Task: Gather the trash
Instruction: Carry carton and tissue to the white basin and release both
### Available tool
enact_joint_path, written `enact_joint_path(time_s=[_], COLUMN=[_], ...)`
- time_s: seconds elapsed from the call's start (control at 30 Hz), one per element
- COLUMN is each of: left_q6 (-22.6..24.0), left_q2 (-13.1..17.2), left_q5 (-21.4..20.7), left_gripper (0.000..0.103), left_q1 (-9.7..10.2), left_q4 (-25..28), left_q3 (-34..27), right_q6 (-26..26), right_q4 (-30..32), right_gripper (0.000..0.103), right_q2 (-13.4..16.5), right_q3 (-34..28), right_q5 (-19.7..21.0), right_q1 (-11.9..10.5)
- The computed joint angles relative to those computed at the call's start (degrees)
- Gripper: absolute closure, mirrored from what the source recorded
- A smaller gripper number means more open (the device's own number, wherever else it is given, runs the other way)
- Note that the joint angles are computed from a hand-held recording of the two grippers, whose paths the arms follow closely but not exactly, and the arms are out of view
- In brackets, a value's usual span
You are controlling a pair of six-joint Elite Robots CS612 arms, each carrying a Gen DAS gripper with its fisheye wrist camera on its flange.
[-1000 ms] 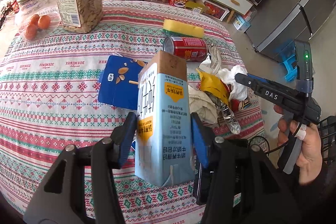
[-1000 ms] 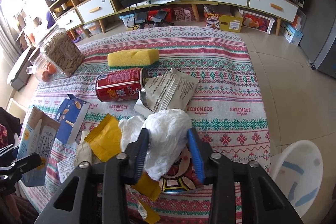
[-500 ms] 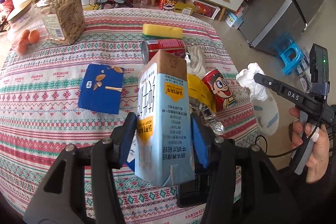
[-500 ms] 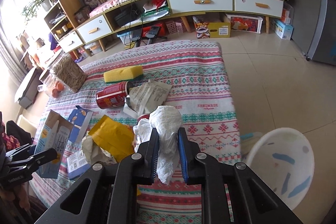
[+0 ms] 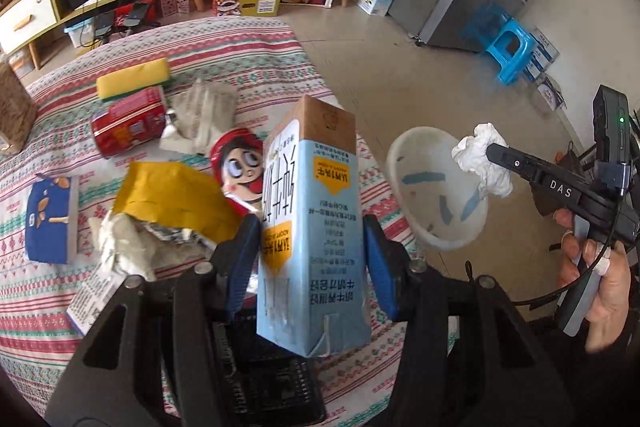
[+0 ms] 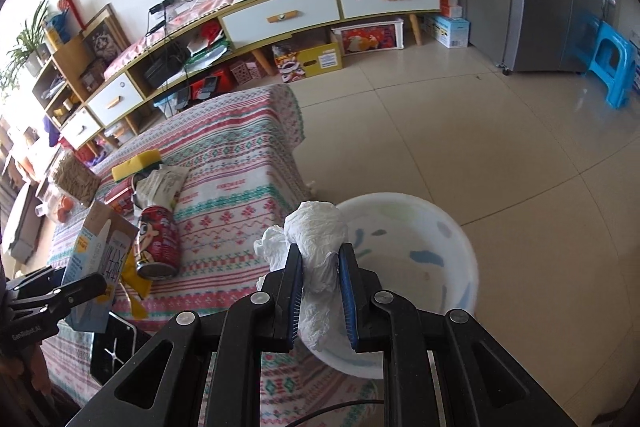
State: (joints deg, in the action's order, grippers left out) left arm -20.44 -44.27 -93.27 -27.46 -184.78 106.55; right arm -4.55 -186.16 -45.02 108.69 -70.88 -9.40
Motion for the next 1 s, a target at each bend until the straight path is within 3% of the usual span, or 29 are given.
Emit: enact_joint_path(time_s=[0.43, 0.73, 0.87, 1.0], left_q6=[5.63, 5.86, 4.65, 5.01], left_q2=[5.11, 7.52, 6.77, 5.88], left_q5=[-4.67, -4.98, -1.35, 0.95], left_gripper=[0.050, 0.049, 0.023, 0.020], left_q1=[-4.62, -5.77, -6.65, -6.56], left_q4=[9.80, 13.11, 11.54, 10.36], left_q3=[-10.84, -14.54, -13.36, -11.91], right_q6=[3.43, 4.48, 4.21, 3.82], right_q4=[-2.43, -2.89, -2.78, -2.58], right_gripper=[0.085, 0.084, 0.084, 0.084], right_q2=[-0.64, -0.67, -0.78, -0.66], right_q3=[4.00, 4.95, 5.05, 4.64], right_q5=[-0.28, -0.21, -0.07, -0.46], right_q1=[-6.41, -7.83, -7.80, -7.28])
